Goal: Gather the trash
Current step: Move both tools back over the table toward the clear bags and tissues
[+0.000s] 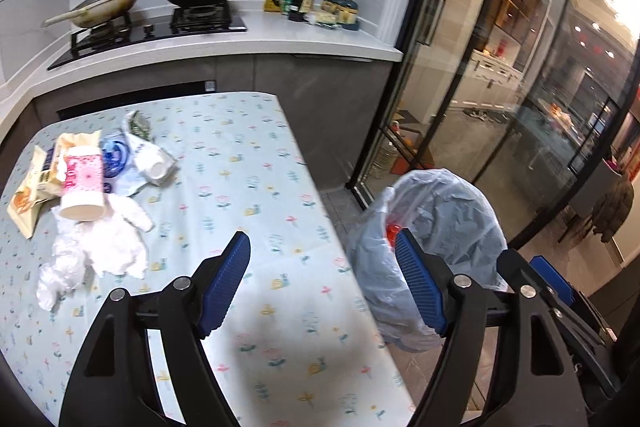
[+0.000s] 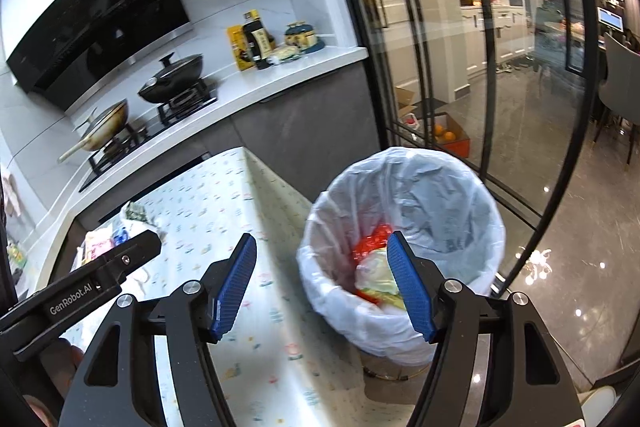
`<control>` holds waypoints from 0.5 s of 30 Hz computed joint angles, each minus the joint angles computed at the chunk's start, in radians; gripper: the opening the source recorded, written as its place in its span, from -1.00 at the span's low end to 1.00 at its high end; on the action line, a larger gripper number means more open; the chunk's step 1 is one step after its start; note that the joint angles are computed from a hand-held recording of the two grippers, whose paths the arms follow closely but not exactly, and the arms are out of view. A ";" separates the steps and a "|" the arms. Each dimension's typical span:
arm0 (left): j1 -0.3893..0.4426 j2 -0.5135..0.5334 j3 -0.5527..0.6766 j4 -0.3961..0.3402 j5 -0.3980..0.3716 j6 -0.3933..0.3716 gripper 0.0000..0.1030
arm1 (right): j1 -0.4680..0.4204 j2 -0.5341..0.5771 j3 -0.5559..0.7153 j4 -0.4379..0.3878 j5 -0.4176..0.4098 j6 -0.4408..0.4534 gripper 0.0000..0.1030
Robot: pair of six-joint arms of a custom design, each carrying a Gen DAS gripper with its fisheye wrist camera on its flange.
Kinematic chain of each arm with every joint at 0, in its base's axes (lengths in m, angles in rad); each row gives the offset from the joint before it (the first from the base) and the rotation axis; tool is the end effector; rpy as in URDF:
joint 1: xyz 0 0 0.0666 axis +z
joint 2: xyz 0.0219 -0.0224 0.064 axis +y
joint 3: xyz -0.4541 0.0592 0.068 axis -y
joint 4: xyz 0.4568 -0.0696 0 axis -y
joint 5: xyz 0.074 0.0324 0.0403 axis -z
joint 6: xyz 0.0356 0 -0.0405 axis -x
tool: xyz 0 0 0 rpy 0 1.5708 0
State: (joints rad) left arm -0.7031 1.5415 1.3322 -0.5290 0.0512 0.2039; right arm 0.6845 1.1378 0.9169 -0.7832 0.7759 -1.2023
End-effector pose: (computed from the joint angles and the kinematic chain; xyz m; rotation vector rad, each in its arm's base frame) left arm 0.4595 -0.3924 0.4177 0.6101 2.2849 -0.5125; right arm 0.3197 0.2282 0.3873 0.8169 2.0611 -0.0092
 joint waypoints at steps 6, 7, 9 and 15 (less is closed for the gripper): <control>0.054 -0.031 -0.034 0.023 -0.028 0.027 0.58 | 0.023 0.062 0.053 0.027 -0.008 0.044 0.27; 0.064 -0.034 -0.038 0.022 -0.028 0.028 0.58 | 0.026 0.072 0.061 0.034 -0.012 0.049 0.27; 0.083 -0.041 -0.048 0.021 -0.029 0.026 0.58 | 0.032 0.090 0.073 0.047 -0.019 0.054 0.27; 0.146 -0.060 -0.085 0.014 -0.037 0.023 0.60 | 0.052 0.150 0.119 0.073 -0.040 0.083 0.27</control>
